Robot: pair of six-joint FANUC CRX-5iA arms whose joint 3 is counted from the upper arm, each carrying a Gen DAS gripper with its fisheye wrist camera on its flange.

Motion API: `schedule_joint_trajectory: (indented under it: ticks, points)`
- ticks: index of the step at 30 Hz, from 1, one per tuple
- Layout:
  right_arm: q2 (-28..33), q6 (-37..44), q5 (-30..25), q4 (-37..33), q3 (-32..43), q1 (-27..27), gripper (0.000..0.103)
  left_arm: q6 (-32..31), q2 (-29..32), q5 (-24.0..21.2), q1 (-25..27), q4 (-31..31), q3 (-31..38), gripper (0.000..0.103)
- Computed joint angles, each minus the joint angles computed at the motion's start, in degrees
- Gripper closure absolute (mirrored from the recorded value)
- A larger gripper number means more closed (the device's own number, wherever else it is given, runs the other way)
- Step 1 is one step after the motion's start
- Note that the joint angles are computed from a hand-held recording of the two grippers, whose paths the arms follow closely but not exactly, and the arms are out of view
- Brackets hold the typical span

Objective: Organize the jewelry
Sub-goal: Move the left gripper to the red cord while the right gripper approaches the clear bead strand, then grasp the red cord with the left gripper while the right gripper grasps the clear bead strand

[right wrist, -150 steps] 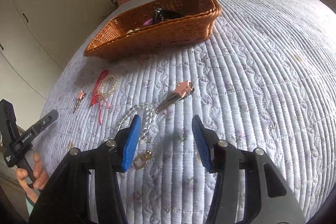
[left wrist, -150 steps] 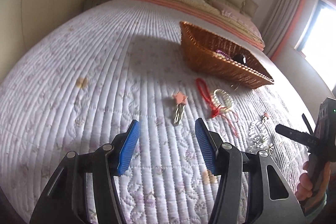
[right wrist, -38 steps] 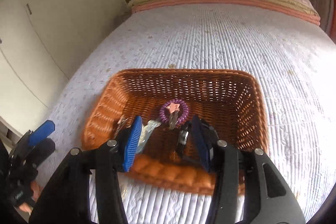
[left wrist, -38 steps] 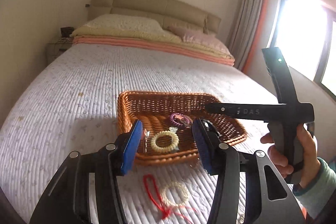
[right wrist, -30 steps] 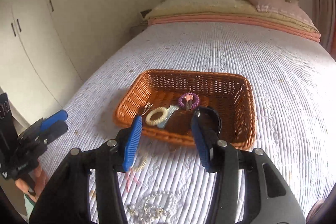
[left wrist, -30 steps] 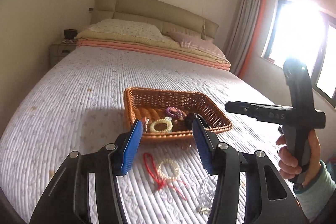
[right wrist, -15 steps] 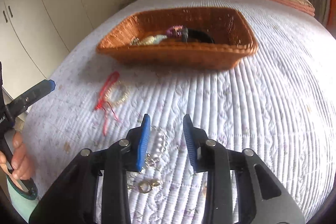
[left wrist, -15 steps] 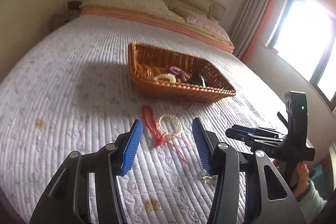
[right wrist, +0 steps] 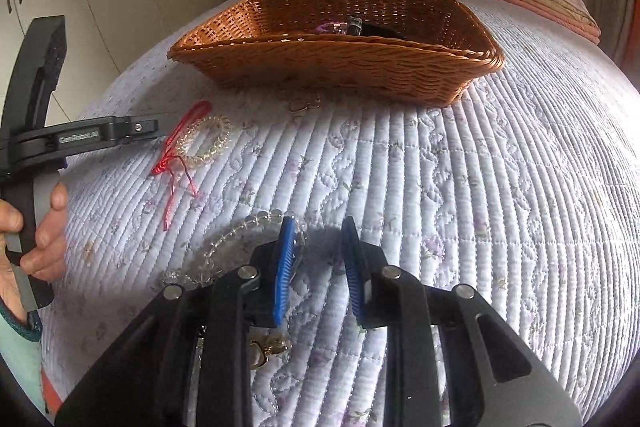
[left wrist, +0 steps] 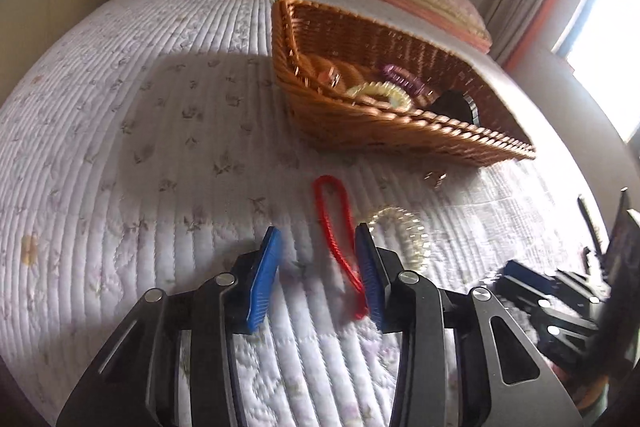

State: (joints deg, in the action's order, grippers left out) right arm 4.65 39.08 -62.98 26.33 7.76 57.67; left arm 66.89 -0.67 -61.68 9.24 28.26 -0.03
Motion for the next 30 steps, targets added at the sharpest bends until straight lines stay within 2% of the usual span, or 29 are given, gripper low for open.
schedule_joint_trajectory:
  ticks: [2,4,6,7,11,17,23,28,30]
  points:
    - [-0.12,-0.09,-0.01,0.56,-0.36,0.29,0.081,1.60,0.00,0.75,-1.45,-4.09,1.31,0.074]
    - [0.36,-0.58,-0.93,2.74,-0.56,1.31,0.081,3.32,-0.27,1.22,-2.68,-8.21,2.42,0.084]
    - [0.73,-0.70,-1.42,4.57,-0.90,2.18,0.093,3.18,-0.96,1.71,-2.89,-9.24,2.02,0.101]
    - [0.73,-0.80,-1.51,5.41,-1.21,2.55,0.096,3.04,-1.30,1.58,-2.83,-9.26,1.83,0.101]
    - [0.03,-1.66,-0.58,6.42,-2.37,2.73,0.096,1.73,-3.61,0.67,-1.42,-8.10,-0.49,0.101]
    - [-2.57,-7.71,1.71,7.46,-5.33,1.59,0.096,-1.06,-7.75,-0.26,2.21,-3.82,-5.49,0.101]
    - [-2.78,-4.58,2.52,1.29,-3.78,-0.34,0.096,-2.65,-10.05,0.03,3.74,-2.24,-8.18,0.100]
    - [-2.34,-2.32,1.51,-0.58,-2.54,-0.40,0.090,-3.01,-10.67,0.71,3.40,-2.52,-8.68,0.098]
    - [-1.82,-1.58,0.96,-0.70,-1.86,-0.16,0.084,-3.04,-10.68,0.77,3.25,-2.66,-8.64,0.096]
